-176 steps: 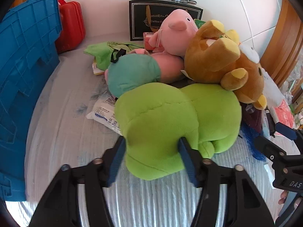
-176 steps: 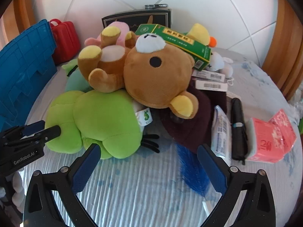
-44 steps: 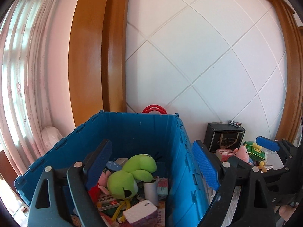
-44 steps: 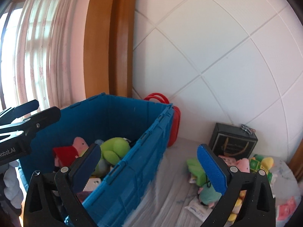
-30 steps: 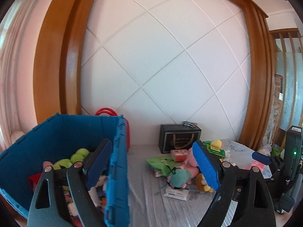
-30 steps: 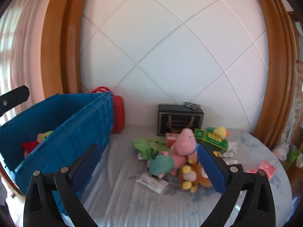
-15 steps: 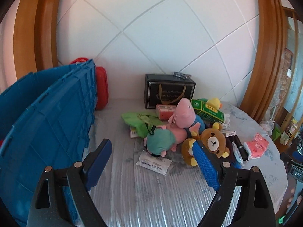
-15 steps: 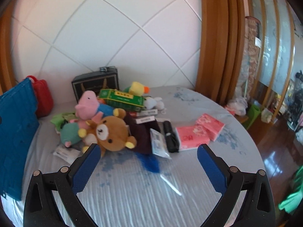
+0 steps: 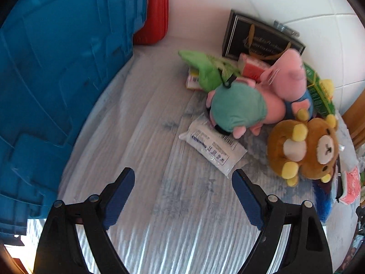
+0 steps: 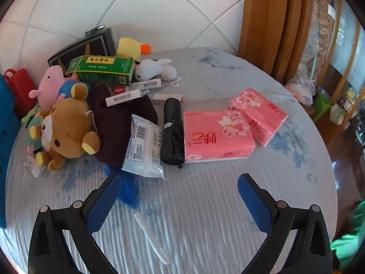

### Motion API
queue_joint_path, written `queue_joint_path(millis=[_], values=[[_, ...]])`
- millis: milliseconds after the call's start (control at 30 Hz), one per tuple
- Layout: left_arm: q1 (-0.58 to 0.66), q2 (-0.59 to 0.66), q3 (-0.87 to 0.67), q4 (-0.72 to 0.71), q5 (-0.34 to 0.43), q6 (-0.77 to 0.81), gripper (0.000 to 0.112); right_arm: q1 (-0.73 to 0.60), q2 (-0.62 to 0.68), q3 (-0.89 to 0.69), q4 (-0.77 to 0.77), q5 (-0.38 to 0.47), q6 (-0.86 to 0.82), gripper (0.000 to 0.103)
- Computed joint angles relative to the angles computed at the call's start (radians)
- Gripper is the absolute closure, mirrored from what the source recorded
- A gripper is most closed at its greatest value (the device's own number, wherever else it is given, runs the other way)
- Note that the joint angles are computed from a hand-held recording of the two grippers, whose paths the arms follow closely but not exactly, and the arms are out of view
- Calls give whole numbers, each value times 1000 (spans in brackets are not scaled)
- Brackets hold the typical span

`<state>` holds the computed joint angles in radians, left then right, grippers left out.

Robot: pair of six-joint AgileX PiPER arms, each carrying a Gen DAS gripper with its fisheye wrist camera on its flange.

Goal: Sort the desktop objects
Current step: 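Move both tools back over the table toward the white wipe pack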

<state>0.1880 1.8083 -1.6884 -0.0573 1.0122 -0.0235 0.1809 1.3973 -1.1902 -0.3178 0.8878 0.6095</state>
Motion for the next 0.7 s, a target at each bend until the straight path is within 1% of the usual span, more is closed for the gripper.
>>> queue_joint_path(millis=[100, 200, 333, 467, 500, 600, 633, 700], values=[[-42, 86, -68, 41, 15, -45, 25, -50, 66, -28, 66, -25, -60, 0], [-83, 182, -172, 71, 53, -62, 25, -86, 138, -82, 125, -33, -122, 0], [-123, 307, -303, 88, 91, -34, 25, -90, 230, -161, 155, -30, -149, 0], [-137, 394, -383, 118, 136, 2, 25, -107, 324, -233, 288, -32, -222, 0], [-130, 398, -375, 123, 138, 11, 24, -102, 350, -253, 305, -20, -229, 0], [-88, 368, -299, 134, 100, 35, 24, -56, 403, -294, 222, 23, -174, 0], [-72, 356, -280, 142, 92, 41, 24, -54, 412, -298, 223, 33, -175, 0], [-46, 336, -249, 205, 77, 30, 24, -69, 420, -286, 263, 37, -190, 1]])
